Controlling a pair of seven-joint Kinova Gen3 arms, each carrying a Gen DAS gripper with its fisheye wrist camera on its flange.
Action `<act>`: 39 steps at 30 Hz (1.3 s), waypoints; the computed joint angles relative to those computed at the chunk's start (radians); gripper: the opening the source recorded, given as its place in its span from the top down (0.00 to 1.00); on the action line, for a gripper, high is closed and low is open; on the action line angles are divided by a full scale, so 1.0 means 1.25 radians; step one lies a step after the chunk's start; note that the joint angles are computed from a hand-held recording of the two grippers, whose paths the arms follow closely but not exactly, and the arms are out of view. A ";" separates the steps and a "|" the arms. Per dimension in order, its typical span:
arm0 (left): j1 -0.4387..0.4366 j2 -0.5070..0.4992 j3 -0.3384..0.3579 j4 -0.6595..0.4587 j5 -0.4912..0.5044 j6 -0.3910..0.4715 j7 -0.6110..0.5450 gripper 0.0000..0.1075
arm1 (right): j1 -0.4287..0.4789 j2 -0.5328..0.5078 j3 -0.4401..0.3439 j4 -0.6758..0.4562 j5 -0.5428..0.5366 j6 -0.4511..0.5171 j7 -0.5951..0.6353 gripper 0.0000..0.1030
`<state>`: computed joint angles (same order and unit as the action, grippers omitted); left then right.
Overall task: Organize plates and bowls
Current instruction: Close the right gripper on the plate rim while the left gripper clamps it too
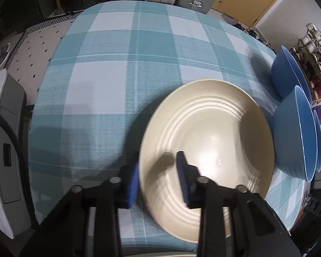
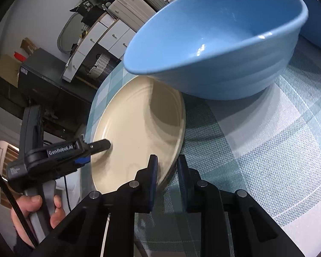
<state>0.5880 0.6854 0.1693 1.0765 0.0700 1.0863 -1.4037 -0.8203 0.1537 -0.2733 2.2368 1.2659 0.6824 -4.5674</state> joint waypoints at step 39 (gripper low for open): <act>0.008 -0.036 -0.004 0.054 -0.029 -0.071 -0.014 0.92 | 0.051 -0.066 -0.029 0.070 0.052 -0.079 -0.034 0.84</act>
